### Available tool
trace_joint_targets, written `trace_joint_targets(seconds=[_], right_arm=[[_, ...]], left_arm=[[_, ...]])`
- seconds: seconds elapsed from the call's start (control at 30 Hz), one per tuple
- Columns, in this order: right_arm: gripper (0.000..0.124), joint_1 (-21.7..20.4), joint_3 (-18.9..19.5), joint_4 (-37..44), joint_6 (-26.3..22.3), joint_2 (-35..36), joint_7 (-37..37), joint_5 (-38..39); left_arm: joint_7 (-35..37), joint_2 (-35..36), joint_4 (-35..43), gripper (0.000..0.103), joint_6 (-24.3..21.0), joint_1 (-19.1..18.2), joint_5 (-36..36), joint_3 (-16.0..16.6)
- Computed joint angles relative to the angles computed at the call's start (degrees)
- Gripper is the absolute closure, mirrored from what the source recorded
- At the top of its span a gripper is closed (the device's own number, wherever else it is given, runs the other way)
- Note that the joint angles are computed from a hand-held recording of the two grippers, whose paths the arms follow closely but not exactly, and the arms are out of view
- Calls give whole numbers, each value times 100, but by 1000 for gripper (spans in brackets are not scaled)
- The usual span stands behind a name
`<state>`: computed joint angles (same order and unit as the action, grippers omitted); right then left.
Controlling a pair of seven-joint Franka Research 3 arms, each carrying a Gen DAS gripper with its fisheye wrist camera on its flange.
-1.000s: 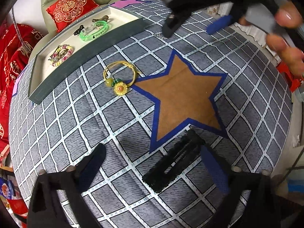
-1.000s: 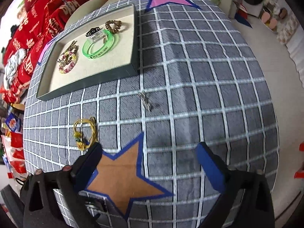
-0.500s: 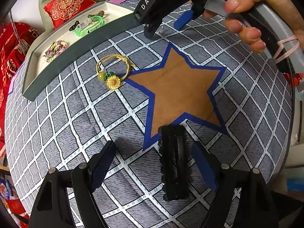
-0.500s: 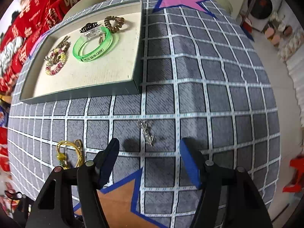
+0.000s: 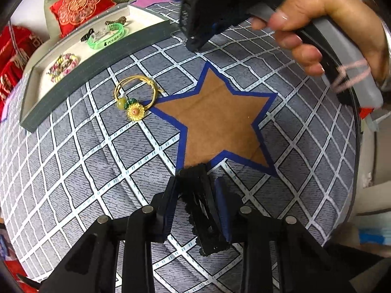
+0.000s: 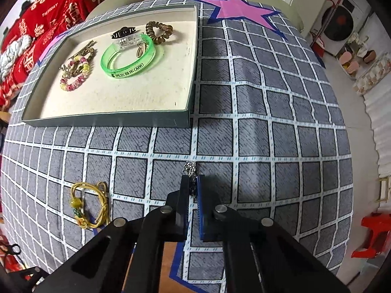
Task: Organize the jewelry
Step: 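Grasp the black barrette with the left tool while the right tool grasps the small silver charm, then carry the black barrette and silver charm into the tray and open both tools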
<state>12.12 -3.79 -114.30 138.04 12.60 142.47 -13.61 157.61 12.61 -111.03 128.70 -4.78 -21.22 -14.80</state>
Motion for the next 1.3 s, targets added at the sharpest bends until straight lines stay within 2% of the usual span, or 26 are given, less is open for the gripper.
trace_joint_targets(seconds=[0.07, 0.3, 0.73, 1.1, 1.3], right_arm=[[118, -41, 7, -421, 135, -365, 2, 45], [118, -143, 213, -971, 387, -904, 143, 229], [118, -258, 526, -1659, 738, -1627, 215, 985], [118, -505, 493, -1143, 752, -1618, -94, 850], [118, -562, 358, -522, 780, -1174, -454, 838]], left_arm=[[-198, 116, 196, 64, -227, 16, 5, 29], [-980, 445, 821, 64, -879, 160, 28, 83], [-1651, 864, 1852, 64, -1169, 403, -122, 41], [-2201, 1642, 3358, 64, -966, 362, -42, -126], [-2763, 2560, 4831, 64, -970, 154, 314, -184]])
